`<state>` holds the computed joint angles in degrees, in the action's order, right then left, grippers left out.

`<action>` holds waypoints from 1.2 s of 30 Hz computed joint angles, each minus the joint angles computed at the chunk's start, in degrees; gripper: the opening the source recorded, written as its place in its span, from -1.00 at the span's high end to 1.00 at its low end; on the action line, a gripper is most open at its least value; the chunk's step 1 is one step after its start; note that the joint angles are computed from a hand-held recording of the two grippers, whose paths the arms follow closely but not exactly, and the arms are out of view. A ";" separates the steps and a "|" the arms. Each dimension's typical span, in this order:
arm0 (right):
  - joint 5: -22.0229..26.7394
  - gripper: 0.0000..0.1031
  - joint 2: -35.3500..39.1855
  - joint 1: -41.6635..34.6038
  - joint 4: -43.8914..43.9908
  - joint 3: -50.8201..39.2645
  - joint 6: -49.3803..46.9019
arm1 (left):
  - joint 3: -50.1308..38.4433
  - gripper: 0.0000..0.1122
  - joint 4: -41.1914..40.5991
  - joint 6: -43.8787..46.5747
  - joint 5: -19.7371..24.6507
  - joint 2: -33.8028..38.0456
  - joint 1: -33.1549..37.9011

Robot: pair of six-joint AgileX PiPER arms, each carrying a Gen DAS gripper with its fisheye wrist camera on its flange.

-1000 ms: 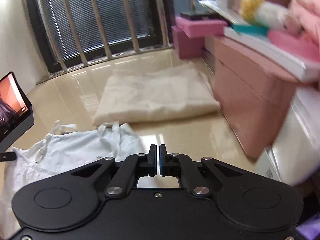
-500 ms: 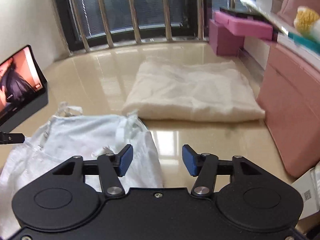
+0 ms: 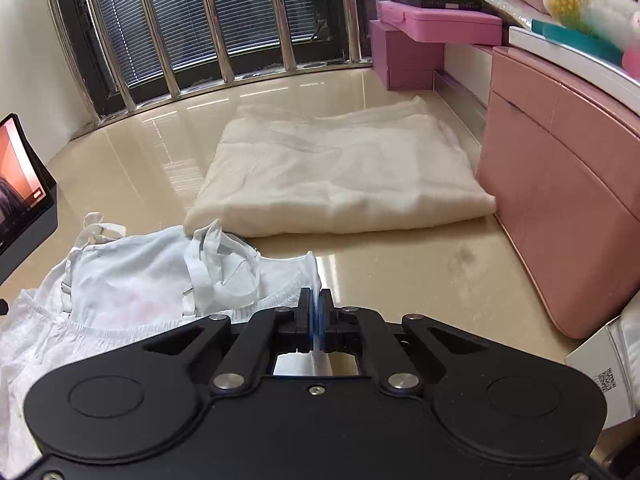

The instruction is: Fold clothes

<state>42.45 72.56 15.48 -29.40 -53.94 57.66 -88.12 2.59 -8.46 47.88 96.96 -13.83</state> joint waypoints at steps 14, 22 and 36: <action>-4.25 0.89 -0.65 -1.43 6.10 1.92 -5.45 | -18.01 0.60 -16.06 5.25 11.98 12.69 3.04; -1.15 0.96 0.94 0.65 1.19 1.27 -3.21 | -20.44 0.97 0.10 -7.10 13.94 14.23 -3.40; -6.49 0.66 -0.50 -3.58 7.44 2.63 -7.90 | -20.33 0.72 0.39 -10.58 15.55 12.13 -2.43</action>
